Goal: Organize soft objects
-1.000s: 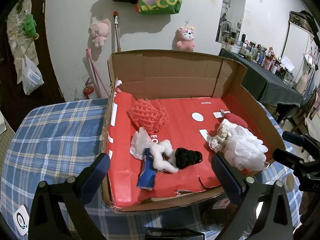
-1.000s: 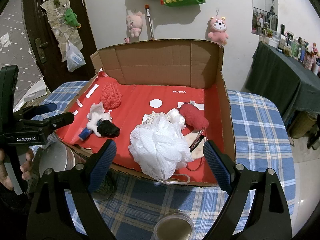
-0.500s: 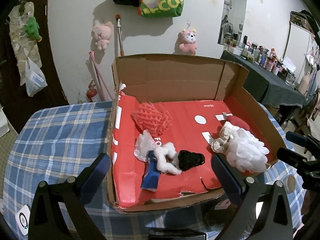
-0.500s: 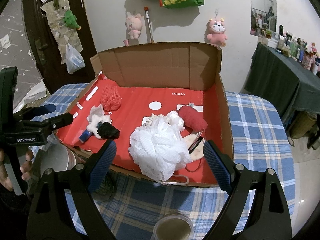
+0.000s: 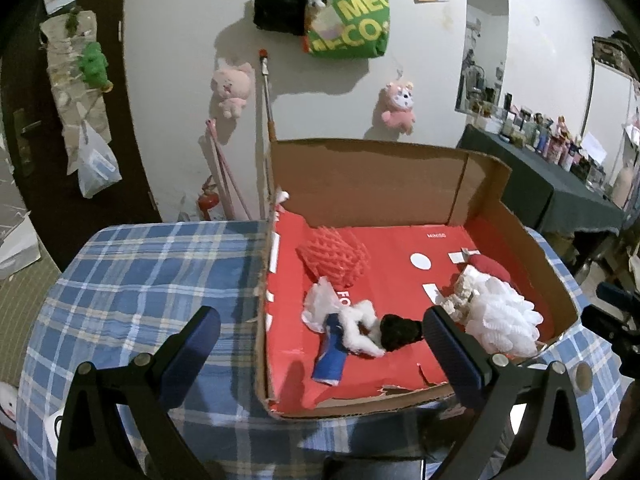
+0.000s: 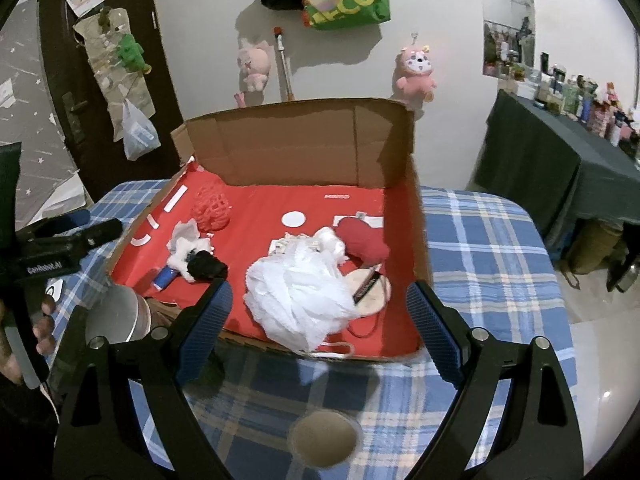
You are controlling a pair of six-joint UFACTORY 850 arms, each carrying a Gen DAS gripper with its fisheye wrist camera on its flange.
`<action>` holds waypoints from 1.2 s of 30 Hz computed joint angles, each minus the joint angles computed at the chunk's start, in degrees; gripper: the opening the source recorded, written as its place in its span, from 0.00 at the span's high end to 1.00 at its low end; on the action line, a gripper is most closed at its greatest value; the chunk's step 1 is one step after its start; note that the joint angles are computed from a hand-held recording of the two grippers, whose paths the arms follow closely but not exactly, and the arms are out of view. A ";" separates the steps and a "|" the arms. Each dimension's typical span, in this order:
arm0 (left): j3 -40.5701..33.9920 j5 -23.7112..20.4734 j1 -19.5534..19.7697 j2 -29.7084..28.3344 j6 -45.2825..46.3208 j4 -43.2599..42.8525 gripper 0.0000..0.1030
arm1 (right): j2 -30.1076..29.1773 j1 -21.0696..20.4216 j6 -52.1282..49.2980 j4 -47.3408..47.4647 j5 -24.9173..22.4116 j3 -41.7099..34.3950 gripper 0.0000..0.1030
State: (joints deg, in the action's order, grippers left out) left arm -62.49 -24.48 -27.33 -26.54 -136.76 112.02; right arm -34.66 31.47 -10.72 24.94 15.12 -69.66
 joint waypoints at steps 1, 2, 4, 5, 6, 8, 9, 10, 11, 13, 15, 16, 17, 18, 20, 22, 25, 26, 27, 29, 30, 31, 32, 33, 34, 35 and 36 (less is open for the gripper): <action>0.55 -0.59 -0.08 0.47 -0.06 -0.18 0.00 | 0.39 -0.05 -0.33 0.58 0.37 0.55 0.13; 0.86 -1.11 -0.26 0.72 -0.07 -0.43 0.00 | 0.93 -0.13 -0.34 0.95 0.84 1.36 0.13; 1.90 -2.30 -0.67 1.49 -0.53 -0.70 0.00 | 1.84 -0.29 -0.18 1.50 1.72 2.82 0.13; 2.64 -2.76 -0.85 2.01 -1.17 -0.54 0.00 | 2.37 -0.39 0.02 1.73 2.15 3.67 0.13; 3.25 -3.14 -1.00 2.46 -1.77 -0.33 0.00 | 2.89 -0.48 0.27 1.88 2.55 4.52 0.13; 4.68 -4.08 -1.43 3.42 -2.77 -0.14 0.00 | 4.03 -0.54 0.10 2.92 3.46 6.37 0.13; 5.32 -4.47 -1.65 3.85 -3.11 -0.20 0.00 | 4.56 -0.57 -0.38 3.72 3.73 7.16 0.13; 6.10 -4.82 -1.83 4.36 -3.77 -0.04 0.00 | 5.13 -0.58 -0.56 4.22 4.11 8.07 0.13; 7.21 -5.12 -2.05 5.11 -4.87 0.41 0.00 | 5.96 -0.49 -0.71 4.90 4.74 9.42 0.13; 9.04 -5.65 -2.57 6.26 -6.33 0.97 0.00 | 7.32 -0.45 -0.56 5.58 5.61 11.51 0.13; 11.13 -6.58 -3.45 7.36 -7.43 1.12 0.00 | 8.85 -0.34 0.60 5.54 6.56 14.00 0.13; 12.09 -6.73 -3.91 7.80 -7.97 1.13 0.00 | 9.47 -0.24 1.16 5.46 6.88 15.09 0.13; 13.07 -6.53 -4.33 8.18 -9.00 1.58 0.00 | 10.25 -0.06 1.65 5.43 7.11 16.43 0.13; 14.00 -6.04 -4.79 8.41 -10.07 2.19 0.00 | 10.69 0.08 1.91 5.37 7.13 17.22 0.13; 15.16 -5.55 -5.93 8.40 -10.24 1.68 0.00 | 11.54 0.64 3.10 4.57 7.25 19.13 0.13; 15.89 -5.43 -7.04 7.97 -10.20 1.11 0.00 | 11.65 1.41 4.15 3.68 7.12 20.25 0.13; 16.52 -5.28 -8.94 6.78 -10.90 0.95 0.00 | 10.91 2.30 7.60 0.23 6.31 20.77 0.13; 16.47 -5.07 -9.52 6.20 -11.16 1.06 0.00 | 10.47 2.75 9.19 -1.47 6.00 20.91 0.13; 16.33 -4.68 -9.97 5.59 -11.46 1.32 0.00 | 9.99 3.12 10.40 -2.78 5.72 20.83 0.13; 15.92 -3.75 -10.66 4.40 -11.64 1.66 0.00 | 9.00 3.70 13.71 -6.21 5.30 20.56 0.13; 15.70 -3.49 -11.00 3.84 -11.77 1.60 0.00 | 8.48 3.96 16.31 -8.80 5.25 20.47 0.13; 15.48 -3.15 -11.23 3.35 -12.07 1.80 0.00 | 8.17 4.15 17.90 -10.33 5.40 20.47 0.13; 15.24 -2.68 -11.42 2.83 -12.68 2.40 0.00 | 7.71 4.38 19.48 -11.82 5.55 20.31 0.13; 15.01 -2.38 -11.58 2.41 -13.02 2.72 0.00 | 7.30 4.58 20.76 -13.02 5.65 20.17 0.13; 14.81 -2.19 -11.74 2.06 -13.13 2.89 0.00 | 6.96 4.68 21.51 -13.76 5.68 20.03 0.13; 14.54 -2.12 -11.95 1.61 -13.05 2.88 0.00 | 6.59 4.87 21.73 -13.89 5.63 19.85 0.13; 14.40 -2.19 -12.08 1.29 -13.01 2.83 0.00 | 6.20 5.02 21.88 -13.93 5.55 19.67 0.13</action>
